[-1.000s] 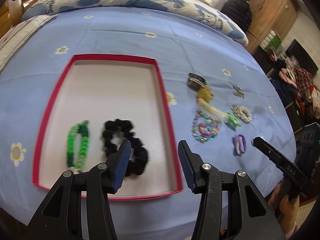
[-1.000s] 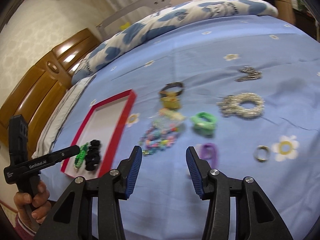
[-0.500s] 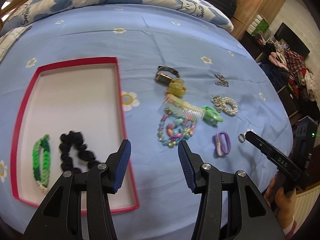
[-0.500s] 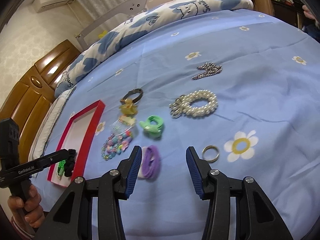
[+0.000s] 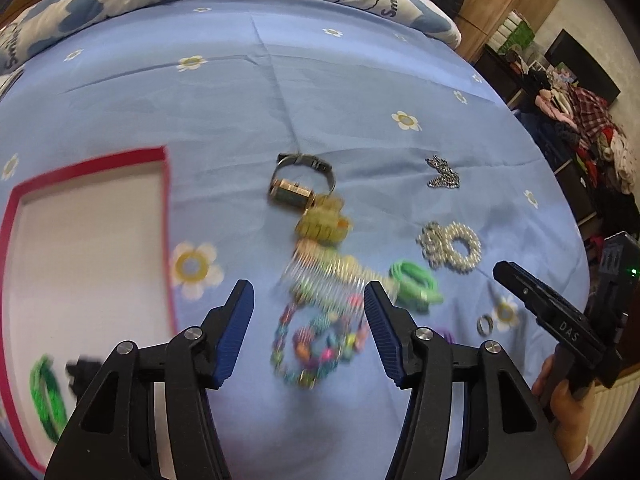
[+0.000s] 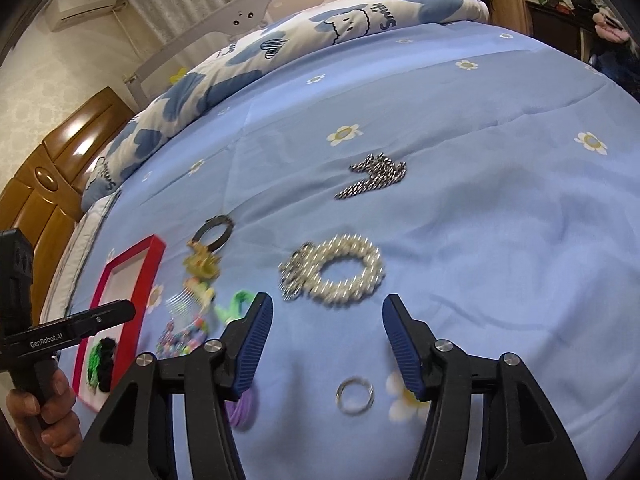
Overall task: Organize jewelry
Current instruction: 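Grasp the yellow claw clip with left tool while right tool grasps pearl bracelet, then carry claw clip and pearl bracelet into the tray and release both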
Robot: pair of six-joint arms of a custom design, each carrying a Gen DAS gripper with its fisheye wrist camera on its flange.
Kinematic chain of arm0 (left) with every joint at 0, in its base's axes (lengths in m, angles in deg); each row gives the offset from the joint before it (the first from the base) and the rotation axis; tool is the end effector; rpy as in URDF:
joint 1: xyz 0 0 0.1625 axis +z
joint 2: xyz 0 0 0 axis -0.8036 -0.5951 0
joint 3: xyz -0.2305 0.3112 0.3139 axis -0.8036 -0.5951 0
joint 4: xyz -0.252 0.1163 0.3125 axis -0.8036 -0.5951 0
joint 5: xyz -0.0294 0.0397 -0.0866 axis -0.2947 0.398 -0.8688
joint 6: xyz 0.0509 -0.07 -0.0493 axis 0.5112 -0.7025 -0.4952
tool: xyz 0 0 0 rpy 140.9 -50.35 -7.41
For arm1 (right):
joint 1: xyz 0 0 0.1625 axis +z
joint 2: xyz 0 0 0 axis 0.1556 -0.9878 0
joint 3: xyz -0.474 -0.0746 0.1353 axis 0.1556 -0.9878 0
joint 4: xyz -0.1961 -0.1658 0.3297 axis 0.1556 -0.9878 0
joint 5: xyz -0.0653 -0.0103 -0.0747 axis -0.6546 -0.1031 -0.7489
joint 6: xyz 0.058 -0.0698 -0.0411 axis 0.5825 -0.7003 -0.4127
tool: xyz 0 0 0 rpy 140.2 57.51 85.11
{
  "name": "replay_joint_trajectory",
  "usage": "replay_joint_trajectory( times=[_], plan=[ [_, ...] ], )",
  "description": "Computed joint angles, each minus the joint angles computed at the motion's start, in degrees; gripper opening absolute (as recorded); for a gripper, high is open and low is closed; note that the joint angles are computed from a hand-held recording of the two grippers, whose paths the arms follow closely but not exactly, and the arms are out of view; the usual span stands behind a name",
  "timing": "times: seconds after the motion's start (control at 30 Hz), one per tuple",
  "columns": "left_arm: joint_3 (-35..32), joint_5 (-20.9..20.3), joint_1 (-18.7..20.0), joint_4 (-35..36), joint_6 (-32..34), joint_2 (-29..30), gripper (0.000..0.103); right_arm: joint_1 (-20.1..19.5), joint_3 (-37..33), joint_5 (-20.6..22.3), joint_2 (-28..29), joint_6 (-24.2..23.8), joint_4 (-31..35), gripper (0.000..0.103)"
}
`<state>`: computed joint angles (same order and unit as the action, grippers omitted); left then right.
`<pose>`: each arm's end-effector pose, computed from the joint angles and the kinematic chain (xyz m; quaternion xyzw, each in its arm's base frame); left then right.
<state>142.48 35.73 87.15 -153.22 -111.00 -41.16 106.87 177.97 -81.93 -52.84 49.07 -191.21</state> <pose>-0.2517 -0.3985 0.2596 0.0886 0.9442 -0.2023 0.2442 0.2689 -0.3658 0.2056 0.0421 -0.9535 0.2303 0.1899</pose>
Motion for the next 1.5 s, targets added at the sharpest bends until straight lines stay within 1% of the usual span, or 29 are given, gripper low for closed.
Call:
replay_joint_trajectory(
  times=[0.13, 0.33, 0.43, 0.5, 0.53, 0.57, 0.6, 0.63, 0.77, 0.97, 1.13, 1.3, 1.5],
  plan=[
    [-2.7, -0.4, 3.3, -2.2, 3.8, 4.4, 0.058, -1.6, -1.4, -0.6, 1.7, -2.3, 0.5, 0.063],
    [-5.3, -0.8, 6.3, -3.5, 7.3, 8.8, 0.058, -3.8, -2.6, -2.2, 3.6, -4.5, 1.2, 0.060],
    [-6.0, -0.5, 7.3, -3.6, 7.7, 10.5, 0.058, -4.7, -2.9, -2.4, 4.6, -5.1, 2.1, 0.045],
    [-6.1, -0.1, 7.8, -3.6, 7.6, 11.2, 0.058, -4.4, -2.8, -3.7, 5.4, -6.3, 0.9, 0.039],
    [-6.1, -0.1, 8.0, -3.5, 7.7, 11.4, 0.056, -4.3, -2.7, -3.9, 5.6, -6.5, 0.6, 0.031],
    [-6.0, 0.1, 8.2, -3.6, 7.7, 11.5, 0.048, -4.4, -2.7, -3.8, 5.6, -6.6, 0.2, 0.019],
    [-6.0, 0.4, 8.3, -3.6, 7.8, 11.6, 0.037, -4.6, -2.6, -3.5, 5.4, -6.5, -0.1, 0.014],
    [-6.0, 0.5, 8.4, -3.5, 7.9, 11.5, 0.037, -4.9, -2.3, -2.6, 5.2, -6.5, -0.7, 0.014],
    [-5.3, 0.2, 8.3, -5.0, 8.2, 10.1, 0.036, -4.7, -1.9, -1.0, 4.5, -6.6, -1.9, 0.013],
    [-3.5, 0.4, 5.9, -5.3, 6.8, 5.6, 0.036, -2.7, -2.2, 1.0, 3.1, -5.9, -2.6, 0.012],
    [-1.8, 1.1, 2.8, -2.6, 4.3, 0.3, 0.036, -0.3, -3.3, 2.0, 2.9, -4.9, -2.4, 0.012],
    [-0.5, 2.2, 0.8, -0.3, 1.5, -3.5, 0.036, 2.6, -5.3, 3.0, 3.5, -4.7, -1.4, 0.012],
    [1.2, 4.2, -1.3, 6.2, -4.0, -10.1, 0.036, 5.7, -7.8, 4.9, 5.6, -4.2, -0.6, 0.012]
  ],
)
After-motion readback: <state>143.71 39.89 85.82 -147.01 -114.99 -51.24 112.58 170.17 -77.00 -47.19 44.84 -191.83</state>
